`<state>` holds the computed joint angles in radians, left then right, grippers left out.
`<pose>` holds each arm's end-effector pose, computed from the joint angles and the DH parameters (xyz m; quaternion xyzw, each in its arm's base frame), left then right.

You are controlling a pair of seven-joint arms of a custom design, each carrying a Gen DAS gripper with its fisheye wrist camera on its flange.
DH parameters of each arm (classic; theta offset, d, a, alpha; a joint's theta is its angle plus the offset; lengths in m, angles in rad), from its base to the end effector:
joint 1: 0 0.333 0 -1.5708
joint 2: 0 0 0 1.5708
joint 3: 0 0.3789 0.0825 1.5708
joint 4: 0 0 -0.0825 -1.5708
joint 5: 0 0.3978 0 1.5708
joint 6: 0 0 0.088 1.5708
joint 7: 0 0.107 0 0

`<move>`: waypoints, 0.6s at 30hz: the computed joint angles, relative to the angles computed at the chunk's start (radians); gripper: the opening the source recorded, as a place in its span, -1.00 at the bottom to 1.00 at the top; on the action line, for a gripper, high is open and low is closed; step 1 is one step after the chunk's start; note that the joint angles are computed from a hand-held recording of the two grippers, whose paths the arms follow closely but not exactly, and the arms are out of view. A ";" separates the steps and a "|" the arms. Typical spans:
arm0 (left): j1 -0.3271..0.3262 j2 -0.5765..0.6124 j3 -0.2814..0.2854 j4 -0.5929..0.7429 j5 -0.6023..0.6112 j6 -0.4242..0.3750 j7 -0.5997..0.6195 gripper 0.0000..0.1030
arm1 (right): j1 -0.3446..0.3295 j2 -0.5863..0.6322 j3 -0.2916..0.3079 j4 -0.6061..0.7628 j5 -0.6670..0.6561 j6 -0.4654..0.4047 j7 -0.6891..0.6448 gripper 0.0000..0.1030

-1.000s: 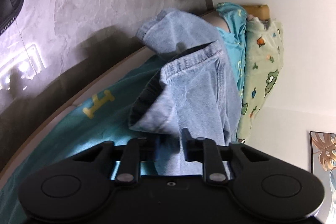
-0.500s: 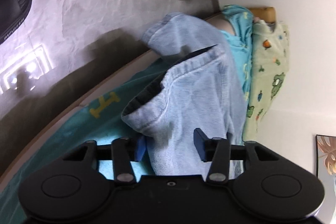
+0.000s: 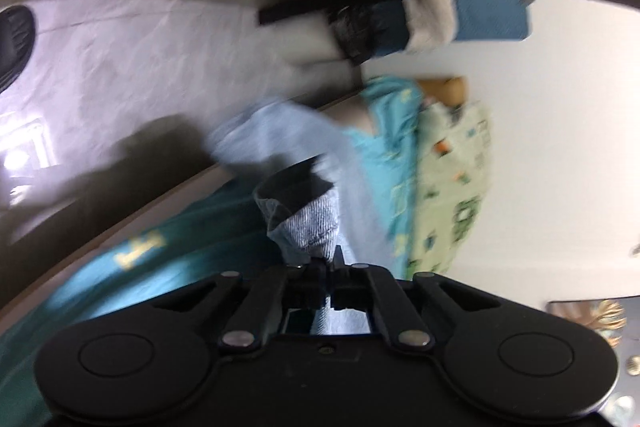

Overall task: Fold clothes
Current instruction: 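Grasp the jeans waistband with the right tool while the left tool pinches a leg hem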

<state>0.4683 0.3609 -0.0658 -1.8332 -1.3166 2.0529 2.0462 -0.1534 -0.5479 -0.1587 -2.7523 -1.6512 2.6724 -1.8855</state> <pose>0.6424 0.2217 0.4093 0.7685 -0.3537 0.4788 0.2346 0.3420 -0.0803 0.4485 0.0765 0.8737 -0.3120 0.3653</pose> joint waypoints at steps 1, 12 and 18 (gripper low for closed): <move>-0.002 0.002 -0.003 0.019 -0.008 0.005 -0.003 -0.98 | 0.003 0.013 0.003 0.024 0.016 0.000 -0.031 -0.90; -0.110 0.241 -0.083 0.427 0.134 0.208 -0.233 -0.98 | -0.022 0.347 0.022 0.400 0.057 0.061 -0.209 -0.90; -0.196 0.465 -0.099 0.746 0.335 0.246 -0.437 -0.98 | -0.038 0.583 0.002 0.590 0.090 0.098 -0.336 -0.90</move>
<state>0.2722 0.8261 -0.1652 -1.0871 -0.9812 2.2987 1.6095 -0.1916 0.0347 -0.1565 -2.1623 -1.5616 2.7707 -2.2214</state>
